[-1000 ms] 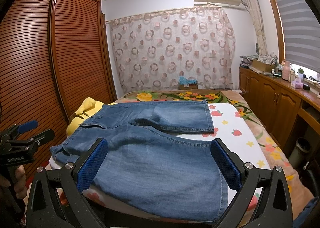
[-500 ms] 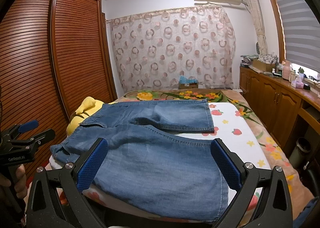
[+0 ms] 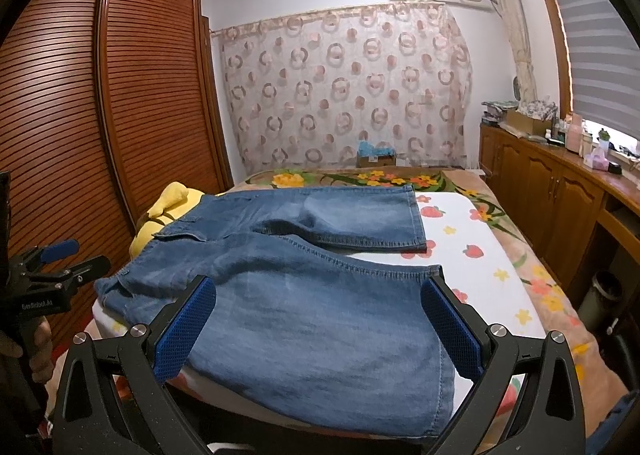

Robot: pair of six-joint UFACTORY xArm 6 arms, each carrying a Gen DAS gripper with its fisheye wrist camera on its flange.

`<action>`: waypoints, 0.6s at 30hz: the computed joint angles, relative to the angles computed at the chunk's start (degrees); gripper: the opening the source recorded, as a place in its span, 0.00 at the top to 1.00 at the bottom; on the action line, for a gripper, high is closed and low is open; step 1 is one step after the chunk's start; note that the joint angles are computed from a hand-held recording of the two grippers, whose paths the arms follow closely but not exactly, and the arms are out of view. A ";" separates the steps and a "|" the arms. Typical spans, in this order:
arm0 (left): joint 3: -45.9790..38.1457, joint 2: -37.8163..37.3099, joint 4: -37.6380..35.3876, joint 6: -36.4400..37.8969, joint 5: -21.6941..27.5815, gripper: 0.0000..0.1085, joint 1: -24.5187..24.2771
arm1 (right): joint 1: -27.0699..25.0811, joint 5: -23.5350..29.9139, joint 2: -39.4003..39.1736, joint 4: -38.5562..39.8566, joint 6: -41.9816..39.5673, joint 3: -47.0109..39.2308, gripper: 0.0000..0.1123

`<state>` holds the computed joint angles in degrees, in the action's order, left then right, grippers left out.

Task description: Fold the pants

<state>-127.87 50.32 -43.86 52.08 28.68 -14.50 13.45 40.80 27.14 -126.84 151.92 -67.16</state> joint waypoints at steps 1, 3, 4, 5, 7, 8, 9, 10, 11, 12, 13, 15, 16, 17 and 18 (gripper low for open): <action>0.15 -0.12 -0.59 0.72 0.57 0.05 0.15 | -0.08 -0.16 0.00 0.15 -0.11 -0.02 0.09; 0.15 0.19 0.05 -0.12 -0.14 0.05 0.29 | -0.21 -0.57 0.17 0.57 -0.49 -0.33 0.09; -1.11 1.11 0.70 -0.79 0.31 0.05 0.54 | -0.32 -0.79 0.22 0.57 -0.58 -0.40 0.09; -1.77 1.68 1.26 -1.29 0.47 0.05 0.67 | -0.49 -0.98 0.38 0.55 -0.69 -0.57 0.09; -4.46 3.73 3.13 -3.25 1.20 0.05 1.10 | -0.76 -1.53 0.77 1.17 -1.34 -1.13 0.09; -5.33 4.44 3.37 -3.74 1.37 0.05 1.27 | -0.91 -1.69 1.03 1.39 -1.58 -1.43 0.09; -5.49 4.71 3.00 -3.78 1.19 0.05 1.36 | -1.07 -1.81 1.33 1.68 -2.00 -1.74 0.09; -6.57 5.55 3.17 -4.31 1.48 0.05 1.56 | -1.20 -1.91 1.74 2.36 -2.78 -2.17 0.09; -6.94 5.90 3.25 -4.37 1.76 0.05 1.63 | -1.46 -2.19 2.19 3.00 -3.47 -2.69 0.09; -8.73 7.16 4.21 -5.21 2.41 0.05 1.79 | -1.81 -2.64 2.53 3.29 -3.70 -3.05 0.09; -9.55 7.83 5.01 -5.79 2.49 0.05 1.85 | -2.08 -3.08 2.98 3.69 -3.89 -3.56 0.09; -10.76 8.78 6.26 -6.82 2.61 0.05 1.94 | -2.70 -4.06 3.81 4.49 -4.53 -4.53 0.09; -12.16 9.79 7.14 -7.68 2.97 0.05 2.10 | -2.97 -4.30 4.07 4.70 -4.84 -4.76 0.09; -13.30 10.59 7.79 -8.34 3.37 0.05 2.27 | -3.08 -4.44 4.22 5.35 -5.47 -4.90 0.09; -15.17 11.82 8.62 -9.27 4.08 0.05 2.46 | -3.18 -4.60 4.40 5.88 -5.89 -5.10 0.09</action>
